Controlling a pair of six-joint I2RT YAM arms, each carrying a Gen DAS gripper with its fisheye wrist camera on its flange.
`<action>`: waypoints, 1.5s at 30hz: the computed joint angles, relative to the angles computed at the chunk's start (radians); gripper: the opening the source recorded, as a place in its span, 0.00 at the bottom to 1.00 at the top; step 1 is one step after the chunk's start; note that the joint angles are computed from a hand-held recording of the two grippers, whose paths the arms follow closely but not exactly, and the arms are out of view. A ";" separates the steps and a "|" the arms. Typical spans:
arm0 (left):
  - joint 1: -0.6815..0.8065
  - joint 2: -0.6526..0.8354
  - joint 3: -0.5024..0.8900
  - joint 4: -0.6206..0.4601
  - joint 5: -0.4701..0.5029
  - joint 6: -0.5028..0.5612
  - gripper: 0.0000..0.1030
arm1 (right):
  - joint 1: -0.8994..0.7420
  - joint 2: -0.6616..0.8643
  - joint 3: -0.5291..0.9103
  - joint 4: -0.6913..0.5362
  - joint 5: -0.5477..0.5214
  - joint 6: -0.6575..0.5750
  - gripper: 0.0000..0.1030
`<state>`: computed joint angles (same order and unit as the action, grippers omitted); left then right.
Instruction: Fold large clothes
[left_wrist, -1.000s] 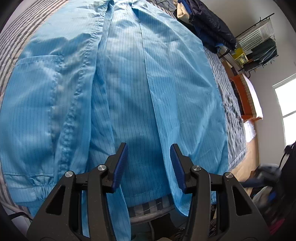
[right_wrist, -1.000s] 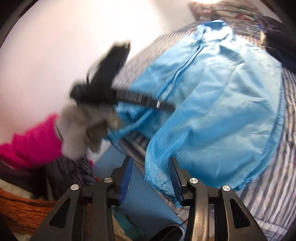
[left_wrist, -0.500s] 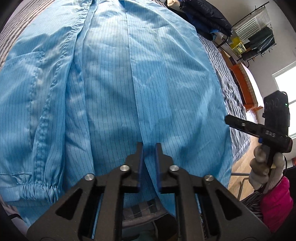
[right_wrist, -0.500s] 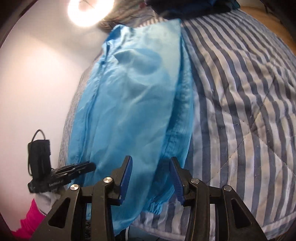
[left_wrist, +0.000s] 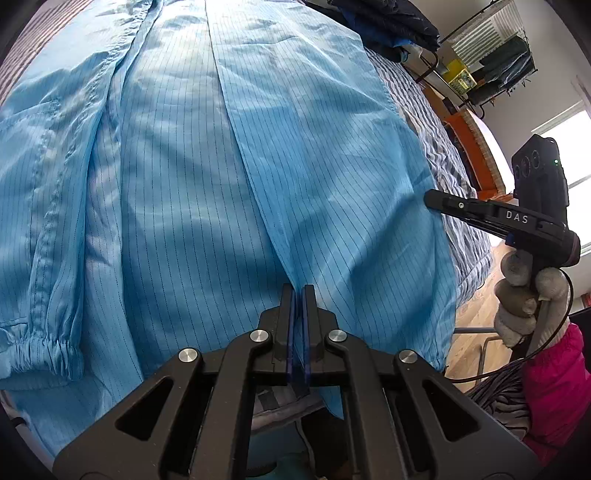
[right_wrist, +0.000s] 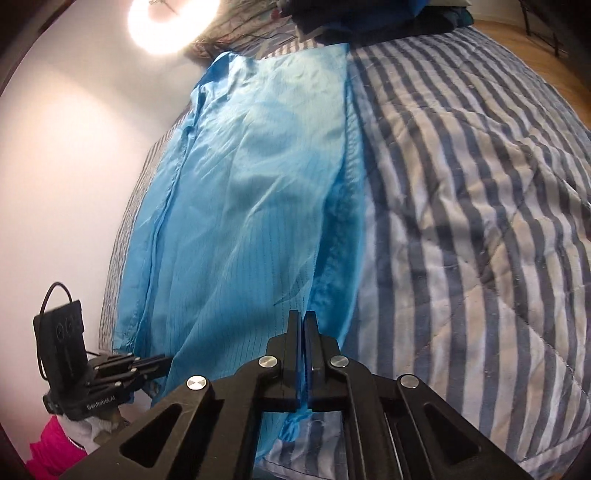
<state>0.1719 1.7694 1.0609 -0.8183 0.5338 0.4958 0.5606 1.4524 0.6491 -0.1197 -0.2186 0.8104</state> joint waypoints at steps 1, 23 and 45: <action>0.001 -0.005 -0.001 0.003 0.001 -0.001 0.01 | -0.003 -0.026 -0.018 -0.003 -0.005 0.004 0.00; 0.031 -0.074 -0.013 -0.027 -0.012 0.060 0.01 | -0.083 -0.156 -0.130 0.065 -0.014 -0.048 0.43; -0.311 0.220 0.262 0.263 -0.047 -0.432 0.01 | -0.226 0.168 -0.073 0.483 -0.236 0.105 0.34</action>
<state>-0.1392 1.9896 1.3225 -0.5549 0.4870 0.0639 0.3342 1.6202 0.5766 0.3632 -0.4543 0.9151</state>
